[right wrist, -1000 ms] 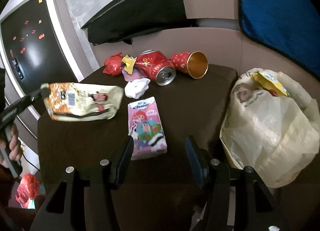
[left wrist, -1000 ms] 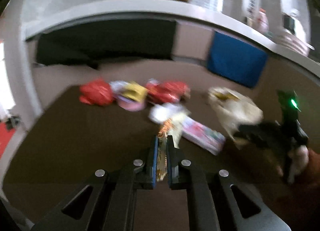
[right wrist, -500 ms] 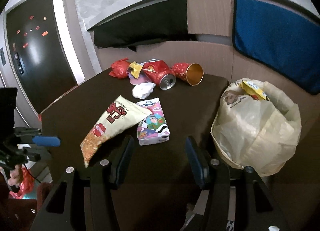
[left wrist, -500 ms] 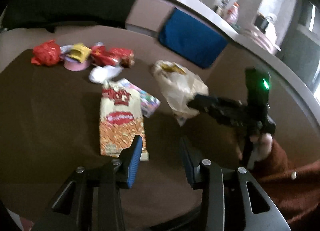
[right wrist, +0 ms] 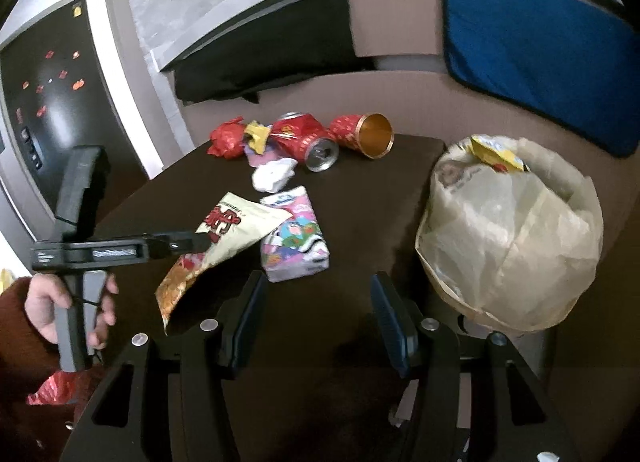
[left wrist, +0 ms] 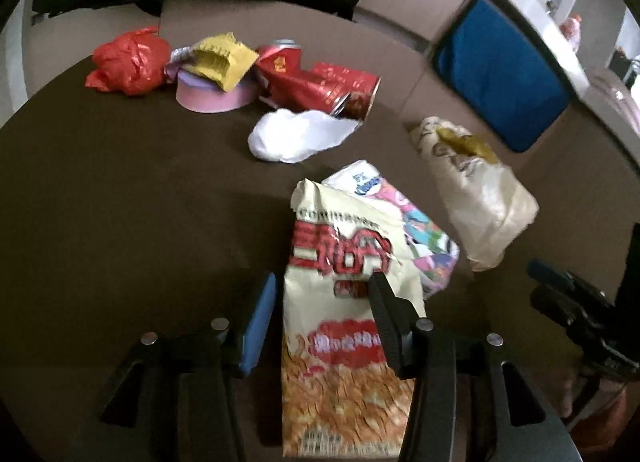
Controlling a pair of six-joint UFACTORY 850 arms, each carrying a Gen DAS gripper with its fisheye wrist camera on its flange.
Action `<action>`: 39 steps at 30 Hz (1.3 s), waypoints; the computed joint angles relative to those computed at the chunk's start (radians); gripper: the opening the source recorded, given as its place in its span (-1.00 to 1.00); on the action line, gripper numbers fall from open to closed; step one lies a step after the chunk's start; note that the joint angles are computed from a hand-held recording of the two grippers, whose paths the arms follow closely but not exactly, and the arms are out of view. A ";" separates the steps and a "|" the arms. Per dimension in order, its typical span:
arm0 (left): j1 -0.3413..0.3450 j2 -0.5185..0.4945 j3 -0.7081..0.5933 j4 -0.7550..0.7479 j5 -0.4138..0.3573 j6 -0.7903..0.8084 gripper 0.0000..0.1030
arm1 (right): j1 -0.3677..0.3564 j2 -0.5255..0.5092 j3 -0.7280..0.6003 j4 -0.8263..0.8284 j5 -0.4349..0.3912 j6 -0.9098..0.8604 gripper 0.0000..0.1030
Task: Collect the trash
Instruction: 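Grasp the cream snack bag with the left gripper and lift it, then grasp the pink Kleenex pack with the right gripper while the left lifts the snack bag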
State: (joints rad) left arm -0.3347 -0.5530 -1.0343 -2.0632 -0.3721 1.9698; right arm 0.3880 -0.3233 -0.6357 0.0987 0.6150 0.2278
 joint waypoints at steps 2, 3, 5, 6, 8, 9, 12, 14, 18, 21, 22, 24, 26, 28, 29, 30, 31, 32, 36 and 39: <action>-0.010 -0.002 0.002 -0.068 0.008 0.049 -0.05 | 0.000 -0.015 -0.010 0.028 -0.011 -0.028 -0.01; -0.015 -0.002 0.002 -0.085 0.015 0.070 -0.06 | 0.000 -0.022 -0.018 0.032 -0.021 -0.047 -0.01; -0.018 -0.003 0.001 -0.085 0.020 0.081 -0.36 | -0.003 -0.033 -0.041 0.013 -0.039 -0.077 -0.01; -0.017 -0.002 0.002 -0.082 0.023 0.075 -0.57 | -0.006 -0.039 -0.055 0.001 -0.050 -0.089 -0.01; -0.007 0.006 0.011 -0.087 0.011 0.076 -0.75 | -0.016 -0.063 -0.107 -0.082 -0.087 -0.071 -0.01; -0.001 0.014 0.018 -0.112 0.008 0.106 -0.90 | -0.019 -0.077 -0.135 -0.125 -0.104 -0.051 -0.01; 0.018 0.058 0.054 -0.300 0.003 0.308 -0.94 | -0.029 -0.138 -0.235 -0.250 -0.153 0.032 -0.01; 0.041 0.083 0.063 -0.372 0.013 0.378 -0.94 | -0.032 -0.191 -0.311 -0.328 -0.198 0.080 -0.01; 0.095 0.092 0.041 -0.254 0.033 0.235 -0.94 | -0.009 -0.275 -0.421 -0.178 -0.292 -0.118 -0.01; 0.119 0.070 0.012 -0.103 0.036 0.065 -0.94 | -0.023 -0.314 -0.473 -0.367 -0.333 0.069 0.06; 0.121 0.059 0.000 -0.091 0.046 0.050 -0.94 | -0.025 -0.330 -0.496 -0.438 -0.360 0.142 0.06; 0.118 0.042 -0.012 -0.080 0.059 0.027 -0.94 | -0.028 -0.337 -0.509 -0.474 -0.369 0.163 0.08; 0.118 0.019 -0.034 0.018 0.066 -0.091 -0.84 | -0.020 -0.337 -0.513 -0.404 -0.392 0.077 0.02; 0.116 0.002 -0.047 0.070 0.065 -0.159 -0.57 | -0.021 -0.331 -0.504 -0.419 -0.384 0.087 -0.07; 0.115 -0.004 -0.052 0.087 0.064 -0.177 -0.24 | -0.021 -0.329 -0.500 -0.413 -0.380 0.081 -0.11; 0.116 -0.010 -0.055 0.103 0.058 -0.198 -0.11 | -0.022 -0.327 -0.494 -0.410 -0.370 0.080 -0.12; 0.118 -0.017 -0.059 0.121 0.045 -0.227 -0.11 | -0.025 -0.322 -0.482 -0.413 -0.354 0.090 -0.14; 0.119 -0.028 -0.069 0.165 0.035 -0.286 -0.10 | -0.028 -0.319 -0.475 -0.417 -0.344 0.100 -0.14; 0.101 -0.044 -0.088 0.132 0.071 -0.285 -0.18 | -0.037 -0.309 -0.448 -0.427 -0.306 0.127 -0.15; 0.077 -0.048 -0.104 0.100 0.133 -0.253 -0.69 | -0.038 -0.295 -0.431 -0.400 -0.292 0.109 -0.21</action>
State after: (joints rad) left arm -0.2578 -0.6010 -1.1386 -1.9634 -0.2392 1.7171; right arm 0.3499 -0.6185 -1.0663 -0.3008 0.3230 0.3366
